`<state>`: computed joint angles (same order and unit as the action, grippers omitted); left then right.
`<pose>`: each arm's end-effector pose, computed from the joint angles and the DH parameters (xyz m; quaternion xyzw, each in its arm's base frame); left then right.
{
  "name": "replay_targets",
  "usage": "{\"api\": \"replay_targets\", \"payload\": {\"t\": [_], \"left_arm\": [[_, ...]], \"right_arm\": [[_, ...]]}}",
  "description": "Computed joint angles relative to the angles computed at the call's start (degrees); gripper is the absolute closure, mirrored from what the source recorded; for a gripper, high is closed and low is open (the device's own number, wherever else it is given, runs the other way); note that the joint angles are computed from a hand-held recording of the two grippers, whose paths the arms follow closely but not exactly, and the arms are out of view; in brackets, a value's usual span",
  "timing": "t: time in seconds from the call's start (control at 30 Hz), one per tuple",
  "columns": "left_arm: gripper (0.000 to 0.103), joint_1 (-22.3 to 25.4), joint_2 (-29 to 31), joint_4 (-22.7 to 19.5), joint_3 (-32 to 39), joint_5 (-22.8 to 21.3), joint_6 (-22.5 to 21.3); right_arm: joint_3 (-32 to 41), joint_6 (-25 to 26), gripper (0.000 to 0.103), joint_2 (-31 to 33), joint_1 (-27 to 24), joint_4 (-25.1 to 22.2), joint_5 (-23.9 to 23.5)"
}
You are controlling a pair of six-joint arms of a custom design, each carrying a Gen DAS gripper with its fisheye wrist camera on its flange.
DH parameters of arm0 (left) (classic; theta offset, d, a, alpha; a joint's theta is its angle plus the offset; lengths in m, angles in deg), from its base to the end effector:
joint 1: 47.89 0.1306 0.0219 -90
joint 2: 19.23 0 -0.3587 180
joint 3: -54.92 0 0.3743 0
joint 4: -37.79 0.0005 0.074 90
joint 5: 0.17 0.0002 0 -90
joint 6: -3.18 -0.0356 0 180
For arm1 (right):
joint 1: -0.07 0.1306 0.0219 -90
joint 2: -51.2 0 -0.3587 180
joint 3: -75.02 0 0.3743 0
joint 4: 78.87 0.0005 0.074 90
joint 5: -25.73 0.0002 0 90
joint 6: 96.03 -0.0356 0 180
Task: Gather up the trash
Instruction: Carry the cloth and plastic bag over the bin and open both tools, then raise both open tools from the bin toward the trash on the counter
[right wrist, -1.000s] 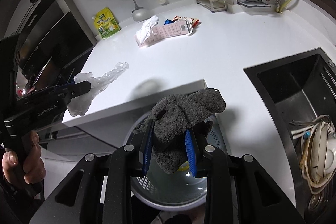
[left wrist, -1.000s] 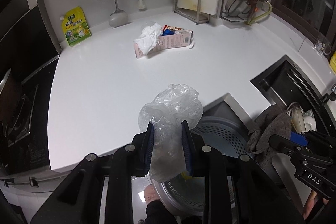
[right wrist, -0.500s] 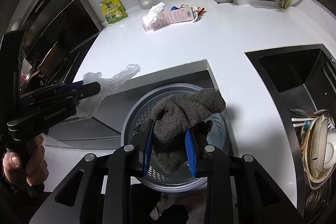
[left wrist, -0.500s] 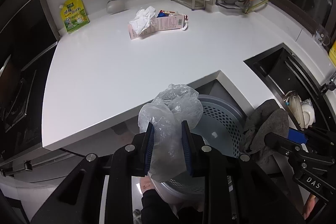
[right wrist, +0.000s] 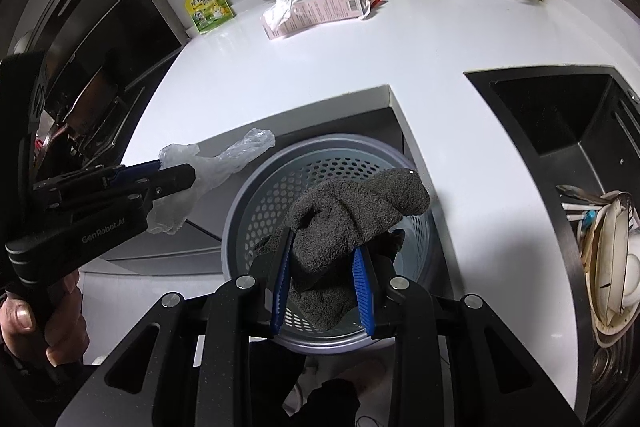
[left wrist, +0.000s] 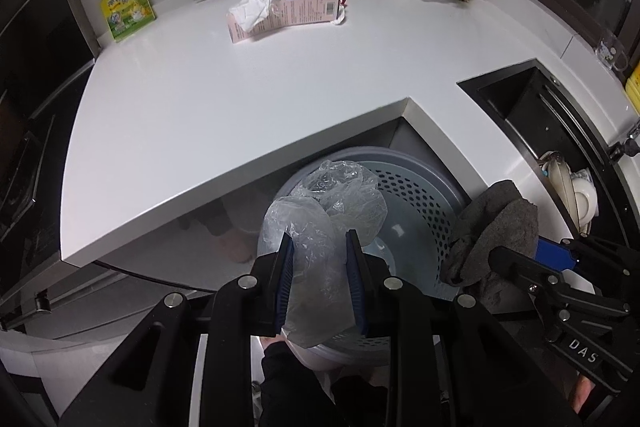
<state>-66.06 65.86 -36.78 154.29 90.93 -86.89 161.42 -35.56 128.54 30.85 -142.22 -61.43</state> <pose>0.3874 -0.1284 0.4850 0.1556 0.9539 -0.0495 0.2517 0.3248 0.1908 0.4504 -0.0028 0.9516 0.1336 0.2769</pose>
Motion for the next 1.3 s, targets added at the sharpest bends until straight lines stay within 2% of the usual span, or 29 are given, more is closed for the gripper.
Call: {"api": "replay_targets", "payload": {"t": [0.23, 0.37, 0.5, 0.53, 0.57, 0.63, 0.97, 1.13, 1.3], "left_arm": [[0.077, 0.0, 0.6, -0.9, -0.4, 0.7, 0.1], [0.072, 0.2, 0.3, -0.9, -0.5, 0.7, 0.1], [0.060, 0.2, -0.1, -0.7, -0.4, 0.0, 0.2], [0.055, 0.3, -0.2, -0.6, -0.5, 0.0, 0.3], [0.053, 0.4, -0.2, -0.5, -0.5, 0.1, 0.3], [0.049, 0.4, -0.3, -0.4, -0.4, 0.0, 0.5], [0.034, 0.2, -0.8, 0.4, -0.4, -0.6, 0.4], [0.031, 0.0, -0.9, 0.7, -0.4, -0.9, 0.5], [0.020, 0.6, -1.4, 1.2, -0.4, -0.8, 1.1]], "right_arm": [[-0.7, -0.2, 0.076, 1.1, -0.2, 0.1, -1.7], [-1.1, -0.7, 0.074, 1.5, -0.5, 0.4, -2.8], [-1.3, -1.1, 0.074, 1.5, -0.6, 0.4, -3.2], [-1.2, -1.2, 0.070, 1.5, -0.7, 0.5, -3.3], [-1.2, -1.3, 0.060, 1.5, -0.6, 0.5, -3.1], [-1.3, -1.6, 0.053, 1.1, -0.6, 1.0, -2.3], [-1.5, -1.6, 0.051, 0.5, -1.0, 1.1, -2.2], [-1.8, -1.8, 0.049, -0.1, -1.2, 1.2, -1.9], [-2.2, -2.2, 0.049, -0.7, -1.5, 1.0, -1.2]]}}
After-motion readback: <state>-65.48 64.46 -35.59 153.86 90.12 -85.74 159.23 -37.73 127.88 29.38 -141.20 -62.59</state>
